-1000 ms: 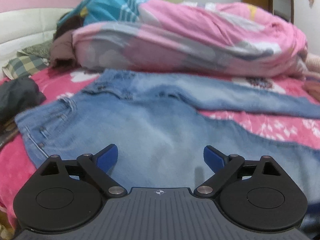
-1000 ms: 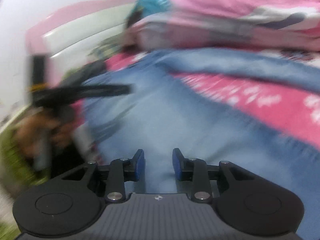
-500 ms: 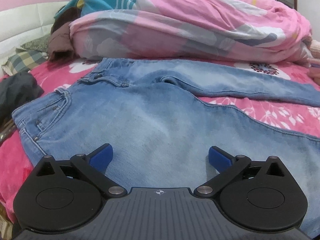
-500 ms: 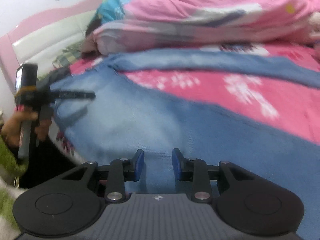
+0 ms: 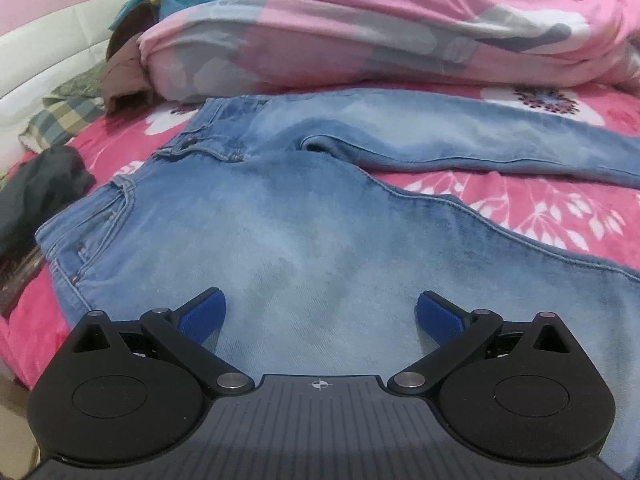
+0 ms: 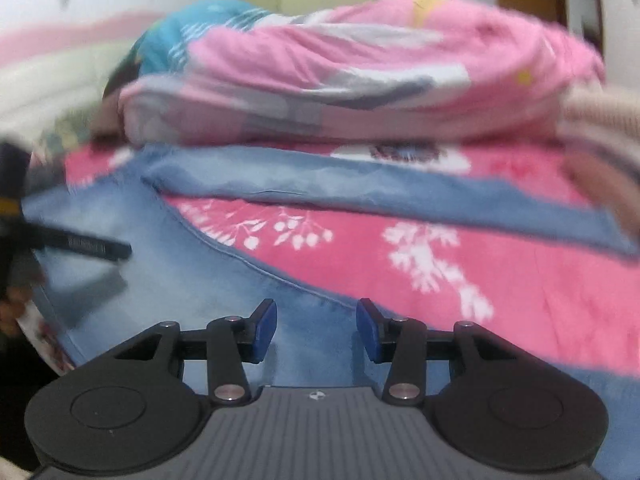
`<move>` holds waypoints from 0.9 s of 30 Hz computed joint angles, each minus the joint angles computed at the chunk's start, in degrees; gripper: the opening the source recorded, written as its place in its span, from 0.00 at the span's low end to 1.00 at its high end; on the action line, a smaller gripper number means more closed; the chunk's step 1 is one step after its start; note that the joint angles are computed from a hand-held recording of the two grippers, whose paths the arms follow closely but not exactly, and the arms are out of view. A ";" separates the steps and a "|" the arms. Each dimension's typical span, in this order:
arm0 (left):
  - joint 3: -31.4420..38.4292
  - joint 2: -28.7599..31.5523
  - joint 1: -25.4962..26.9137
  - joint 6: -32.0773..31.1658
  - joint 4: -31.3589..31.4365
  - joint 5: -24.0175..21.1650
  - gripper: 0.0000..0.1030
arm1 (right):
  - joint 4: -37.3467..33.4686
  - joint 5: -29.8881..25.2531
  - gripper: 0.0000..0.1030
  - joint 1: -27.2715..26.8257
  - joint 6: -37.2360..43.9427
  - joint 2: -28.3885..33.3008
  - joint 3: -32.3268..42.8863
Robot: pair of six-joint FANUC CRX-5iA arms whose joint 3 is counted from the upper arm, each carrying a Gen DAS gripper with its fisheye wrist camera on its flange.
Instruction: Fold clothes
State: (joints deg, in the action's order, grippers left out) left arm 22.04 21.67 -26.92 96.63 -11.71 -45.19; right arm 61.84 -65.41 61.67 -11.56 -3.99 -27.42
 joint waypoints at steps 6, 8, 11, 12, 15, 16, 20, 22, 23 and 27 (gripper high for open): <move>3.72 1.61 -0.94 3.88 -1.90 -5.06 1.00 | -2.20 -1.14 0.82 -0.20 6.17 4.73 2.28; 4.65 1.99 -1.43 4.99 -2.95 -6.17 1.00 | -3.13 -0.90 0.95 -0.49 4.93 4.27 2.07; 5.65 2.42 -1.91 6.01 -3.93 -7.33 1.00 | -5.28 0.52 1.00 -1.21 2.97 3.00 1.69; 5.81 2.48 -1.98 6.18 -4.09 -7.53 1.00 | -5.44 1.01 1.00 -1.26 2.40 2.54 1.39; 6.03 2.58 -2.11 6.68 -4.43 -7.81 1.00 | -6.29 0.67 1.00 -1.01 3.08 2.43 1.89; 6.04 2.60 -2.15 6.77 -4.54 -7.83 1.00 | -6.84 0.22 1.00 -0.91 3.71 2.63 2.44; 6.32 2.75 -2.30 6.89 -4.81 -8.10 1.00 | -7.94 -0.36 1.00 -1.07 5.21 2.68 4.17; 6.48 2.84 -2.24 6.75 -4.69 -8.30 1.00 | -6.69 -0.26 1.00 -1.28 4.26 2.46 4.29; 6.60 2.91 -2.21 6.68 -4.66 -8.42 1.00 | -5.65 -0.04 1.00 -1.46 3.56 2.31 4.13; 6.92 3.08 -2.31 6.82 -4.81 -8.75 1.00 | -3.45 0.85 1.00 -2.97 3.42 2.89 4.41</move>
State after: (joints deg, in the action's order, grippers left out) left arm 28.96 24.75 -29.23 103.45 -16.52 -53.95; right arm 58.39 -64.56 58.69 -8.14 -1.09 -23.01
